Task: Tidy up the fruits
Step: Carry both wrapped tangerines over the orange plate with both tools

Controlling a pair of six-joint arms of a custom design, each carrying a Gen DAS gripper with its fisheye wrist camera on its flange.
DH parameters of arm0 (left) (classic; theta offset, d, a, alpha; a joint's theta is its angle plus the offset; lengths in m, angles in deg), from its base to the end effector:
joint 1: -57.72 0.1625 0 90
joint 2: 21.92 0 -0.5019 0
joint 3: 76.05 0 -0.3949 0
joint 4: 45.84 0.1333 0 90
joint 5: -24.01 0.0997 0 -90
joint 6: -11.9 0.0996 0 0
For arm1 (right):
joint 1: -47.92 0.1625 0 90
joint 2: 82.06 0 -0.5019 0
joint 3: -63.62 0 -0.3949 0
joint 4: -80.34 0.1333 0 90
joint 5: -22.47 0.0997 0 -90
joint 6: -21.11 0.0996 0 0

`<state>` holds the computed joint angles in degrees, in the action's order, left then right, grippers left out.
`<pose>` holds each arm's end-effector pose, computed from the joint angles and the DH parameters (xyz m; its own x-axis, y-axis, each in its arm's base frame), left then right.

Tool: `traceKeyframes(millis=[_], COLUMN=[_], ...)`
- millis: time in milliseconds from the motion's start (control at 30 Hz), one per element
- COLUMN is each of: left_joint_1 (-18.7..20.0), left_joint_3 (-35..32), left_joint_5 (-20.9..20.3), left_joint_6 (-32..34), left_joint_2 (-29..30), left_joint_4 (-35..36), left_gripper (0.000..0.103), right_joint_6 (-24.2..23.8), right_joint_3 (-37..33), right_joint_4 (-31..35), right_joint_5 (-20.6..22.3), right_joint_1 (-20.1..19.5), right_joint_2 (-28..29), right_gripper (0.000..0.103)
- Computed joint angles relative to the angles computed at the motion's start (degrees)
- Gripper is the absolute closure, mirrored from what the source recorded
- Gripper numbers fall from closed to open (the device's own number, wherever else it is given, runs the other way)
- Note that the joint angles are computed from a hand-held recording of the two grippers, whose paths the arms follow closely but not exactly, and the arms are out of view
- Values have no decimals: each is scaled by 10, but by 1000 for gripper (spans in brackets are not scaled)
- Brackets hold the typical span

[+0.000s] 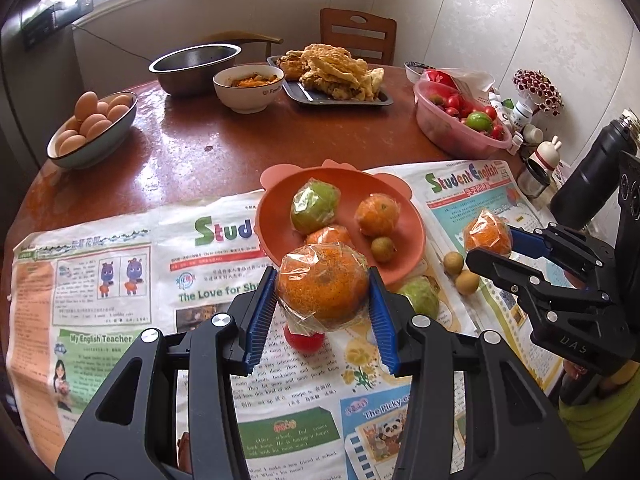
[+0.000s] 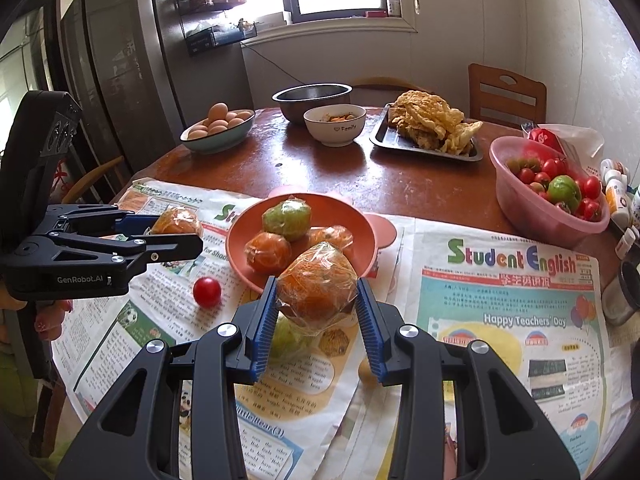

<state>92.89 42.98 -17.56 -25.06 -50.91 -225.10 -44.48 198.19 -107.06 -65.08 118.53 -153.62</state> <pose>-0.3197 -0.4795 -0.0566 -0.7902 0.0918 -0.6059 0.4283 0.7899 -0.4389 -0.0284 -0.4951 0.2609 -0.6423 -0.5812 0.4998 -0.7523 0.6030 -0.2655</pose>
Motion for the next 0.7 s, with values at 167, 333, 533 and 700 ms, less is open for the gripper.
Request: traceKeyframes(millis=[167, 333, 533, 700], left_joint_1=[9, 20, 35, 47], left_joint_3=[-10, -22, -38, -49], left_joint_5=[-1, -1, -5, -5], left_joint_6=[14, 30, 44, 53], left_joint_2=[-1, 1, 7, 11], left_joint_4=[7, 6, 7, 11], left_gripper=[67, 67, 67, 67], right_joint_6=[3, 6, 10, 19], right_joint_3=[-13, -31, -49, -63], right_joint_4=[4, 8, 12, 17], right_joint_5=[-7, -20, -29, -29], right_joint_1=[10, 20, 29, 30], right_joint_2=[7, 21, 34, 42], right_gripper=[66, 66, 66, 66])
